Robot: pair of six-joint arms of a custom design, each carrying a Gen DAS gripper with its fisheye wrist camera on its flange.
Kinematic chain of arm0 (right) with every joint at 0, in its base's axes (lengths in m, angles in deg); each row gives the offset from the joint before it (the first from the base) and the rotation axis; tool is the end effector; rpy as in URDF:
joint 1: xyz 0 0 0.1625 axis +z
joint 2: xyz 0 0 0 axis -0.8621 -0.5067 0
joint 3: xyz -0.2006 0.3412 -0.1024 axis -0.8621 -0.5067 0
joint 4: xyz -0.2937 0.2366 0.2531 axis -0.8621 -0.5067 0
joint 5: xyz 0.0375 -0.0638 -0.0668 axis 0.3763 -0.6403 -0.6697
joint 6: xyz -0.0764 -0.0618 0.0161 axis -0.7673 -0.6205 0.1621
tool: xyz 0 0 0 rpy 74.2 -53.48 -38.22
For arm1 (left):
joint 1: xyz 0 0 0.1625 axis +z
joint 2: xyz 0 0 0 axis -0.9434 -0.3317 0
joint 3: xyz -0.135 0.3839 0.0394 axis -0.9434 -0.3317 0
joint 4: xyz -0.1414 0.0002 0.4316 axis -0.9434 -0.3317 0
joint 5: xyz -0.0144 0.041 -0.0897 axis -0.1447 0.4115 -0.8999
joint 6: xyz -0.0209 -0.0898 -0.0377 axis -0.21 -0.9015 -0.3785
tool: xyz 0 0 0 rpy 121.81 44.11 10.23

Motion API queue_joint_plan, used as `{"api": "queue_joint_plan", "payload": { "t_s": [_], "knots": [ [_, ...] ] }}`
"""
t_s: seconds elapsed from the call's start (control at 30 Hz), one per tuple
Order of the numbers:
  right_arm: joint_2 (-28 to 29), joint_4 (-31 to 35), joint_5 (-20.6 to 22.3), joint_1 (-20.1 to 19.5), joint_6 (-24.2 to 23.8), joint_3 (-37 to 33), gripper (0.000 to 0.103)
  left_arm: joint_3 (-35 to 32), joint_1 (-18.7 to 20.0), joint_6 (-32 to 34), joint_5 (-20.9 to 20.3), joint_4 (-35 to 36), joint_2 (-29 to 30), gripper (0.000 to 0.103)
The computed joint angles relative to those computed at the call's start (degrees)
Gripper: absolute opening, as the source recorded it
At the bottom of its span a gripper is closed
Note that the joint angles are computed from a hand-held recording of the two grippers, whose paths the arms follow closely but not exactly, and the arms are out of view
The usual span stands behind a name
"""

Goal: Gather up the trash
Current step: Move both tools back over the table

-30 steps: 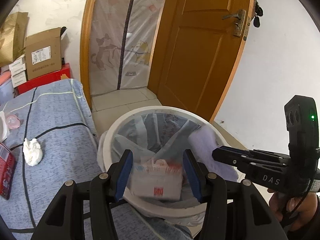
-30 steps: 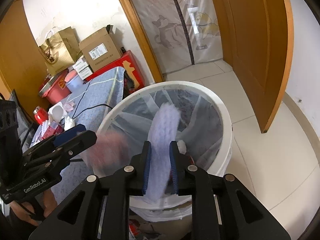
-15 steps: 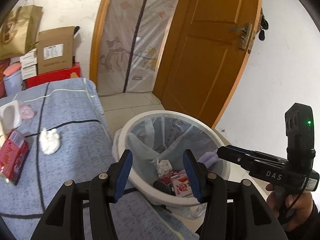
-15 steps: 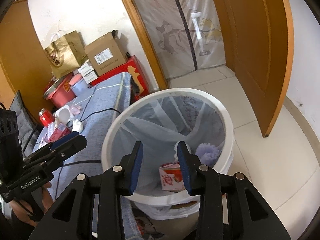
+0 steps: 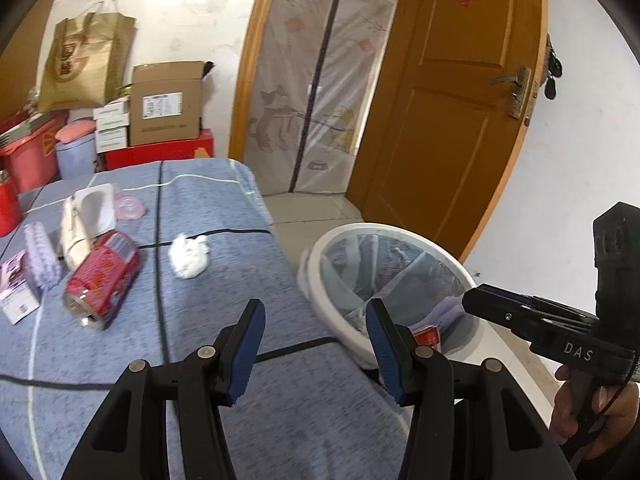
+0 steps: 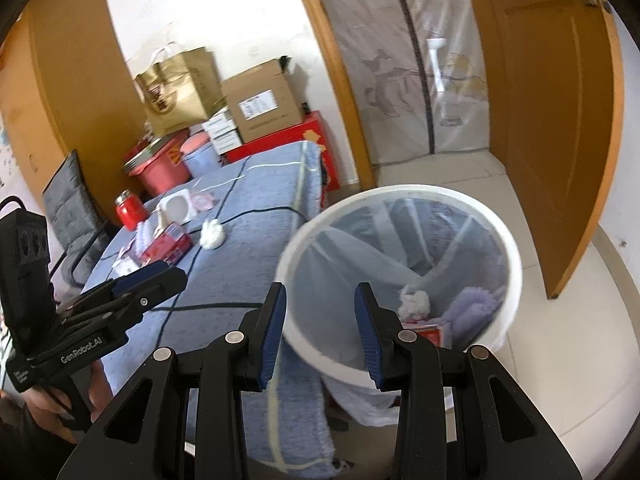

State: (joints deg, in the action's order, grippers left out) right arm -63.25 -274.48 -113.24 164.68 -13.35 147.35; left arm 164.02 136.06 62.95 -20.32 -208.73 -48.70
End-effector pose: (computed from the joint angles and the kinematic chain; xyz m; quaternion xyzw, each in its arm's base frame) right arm 0.2505 -0.6392 0.1748 0.0235 -0.8640 0.4408 0.2421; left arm -0.1731 -0.7389 0.2301 0.4063 0.8747 -0.2496 0.0870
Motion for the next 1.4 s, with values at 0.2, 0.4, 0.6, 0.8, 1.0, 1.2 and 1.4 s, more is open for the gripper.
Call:
{"api": "queue_joint_plan", "payload": {
  "t_s": [0.2,0.4,0.6,0.8,1.0,1.2,1.4],
  "knots": [
    [1.7,0.6,0.3,1.1,-1.9,-1.3,0.042,1.2,0.7,-0.8,1.3,-1.2,-1.8,0.052],
    [3.0,1.8,1.4,1.8,-2.6,-2.5,0.042,2.3,1.5,-1.2,3.4,-2.8,-3.2,0.052],
    [4.2,2.8,2.6,2.1,-3.6,-3.7,0.042,2.8,2.4,-2.0,5.6,-4.1,-4.3,0.052],
    [5.2,4.4,4.3,2.2,-3.7,-5.2,0.043,1.8,3.2,-2.6,7.1,-5.1,-4.2,0.052],
    [6.4,6.7,6.0,2.0,-4.5,-7.2,0.054,0.4,3.5,-2.2,8.9,-5.6,-3.5,0.052],
    [8.7,9.9,7.0,1.9,-5.2,-11.2,0.057,-2.0,4.3,-2.2,9.6,-6.1,-2.4,0.052],
    [11.0,11.6,7.0,1.9,-5.7,-15.1,0.057,-5.5,5.2,-0.7,9.9,-5.5,-0.6,0.052]
  ]
}}
